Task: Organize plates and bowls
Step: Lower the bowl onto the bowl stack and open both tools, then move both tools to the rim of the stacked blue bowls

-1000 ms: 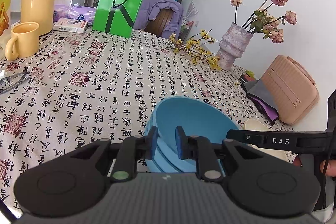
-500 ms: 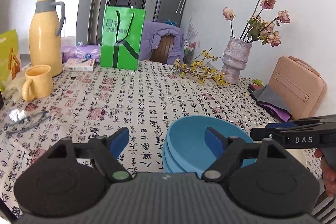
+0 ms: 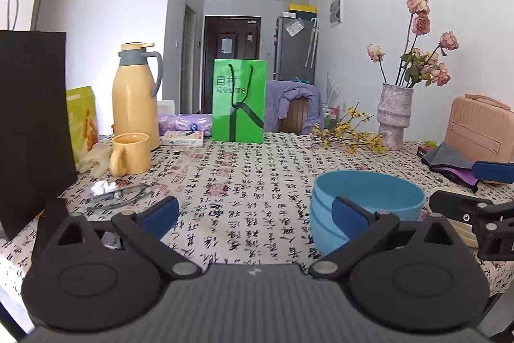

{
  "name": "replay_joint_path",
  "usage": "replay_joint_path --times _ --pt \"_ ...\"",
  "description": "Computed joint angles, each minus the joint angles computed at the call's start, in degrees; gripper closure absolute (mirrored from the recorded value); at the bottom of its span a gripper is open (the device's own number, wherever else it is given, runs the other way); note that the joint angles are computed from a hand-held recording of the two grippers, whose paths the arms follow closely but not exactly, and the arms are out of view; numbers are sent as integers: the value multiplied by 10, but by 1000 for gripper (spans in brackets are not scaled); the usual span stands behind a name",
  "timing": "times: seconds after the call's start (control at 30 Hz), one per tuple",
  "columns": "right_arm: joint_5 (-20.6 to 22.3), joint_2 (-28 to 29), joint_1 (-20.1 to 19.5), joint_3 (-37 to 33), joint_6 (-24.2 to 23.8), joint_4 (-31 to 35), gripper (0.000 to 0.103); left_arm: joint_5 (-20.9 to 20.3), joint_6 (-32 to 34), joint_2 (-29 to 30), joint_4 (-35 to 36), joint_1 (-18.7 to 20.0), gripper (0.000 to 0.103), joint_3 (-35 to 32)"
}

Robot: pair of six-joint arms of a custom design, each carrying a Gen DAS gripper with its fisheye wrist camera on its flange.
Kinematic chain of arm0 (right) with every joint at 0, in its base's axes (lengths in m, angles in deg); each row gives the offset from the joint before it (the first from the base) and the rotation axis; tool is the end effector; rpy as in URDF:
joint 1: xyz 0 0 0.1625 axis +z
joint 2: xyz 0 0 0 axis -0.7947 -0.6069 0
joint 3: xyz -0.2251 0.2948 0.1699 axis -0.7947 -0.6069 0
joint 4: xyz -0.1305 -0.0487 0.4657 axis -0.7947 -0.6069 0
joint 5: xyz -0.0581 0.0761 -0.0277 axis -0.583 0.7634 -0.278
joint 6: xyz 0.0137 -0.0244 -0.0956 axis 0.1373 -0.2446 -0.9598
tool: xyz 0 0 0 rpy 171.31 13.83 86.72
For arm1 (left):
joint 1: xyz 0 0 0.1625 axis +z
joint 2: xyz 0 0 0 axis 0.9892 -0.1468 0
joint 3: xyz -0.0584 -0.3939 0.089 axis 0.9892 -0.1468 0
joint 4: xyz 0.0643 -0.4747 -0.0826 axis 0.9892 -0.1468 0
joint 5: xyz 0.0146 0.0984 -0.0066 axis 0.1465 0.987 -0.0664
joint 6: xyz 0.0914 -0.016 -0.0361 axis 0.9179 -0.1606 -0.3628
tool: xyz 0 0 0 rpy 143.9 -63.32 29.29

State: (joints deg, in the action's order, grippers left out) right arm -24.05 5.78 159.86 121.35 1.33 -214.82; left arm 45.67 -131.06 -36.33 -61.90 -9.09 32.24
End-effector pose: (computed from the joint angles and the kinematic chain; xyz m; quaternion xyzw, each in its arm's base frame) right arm 0.3443 -0.7855 0.0460 0.3452 -0.7265 0.5091 0.3065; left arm -0.0720 -0.7999 0.2953 0.2636 0.7678 -0.5259 0.2539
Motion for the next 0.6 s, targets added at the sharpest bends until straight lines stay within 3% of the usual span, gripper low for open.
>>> replay_joint_path --times 0.1,0.23,0.4,0.6 --pt "6 3 0 35 -18 -63 12 -11 -7 -27 -16 4 0 45" --pt "8 -9 -5 88 14 -108 12 -19 -17 -57 -33 6 0 95" --pt "-4 -24 -11 129 69 -116 12 -22 -15 -72 -43 5 0 122" --pt "1 -31 -13 145 74 -133 12 -24 -6 -78 -53 1 0 134"
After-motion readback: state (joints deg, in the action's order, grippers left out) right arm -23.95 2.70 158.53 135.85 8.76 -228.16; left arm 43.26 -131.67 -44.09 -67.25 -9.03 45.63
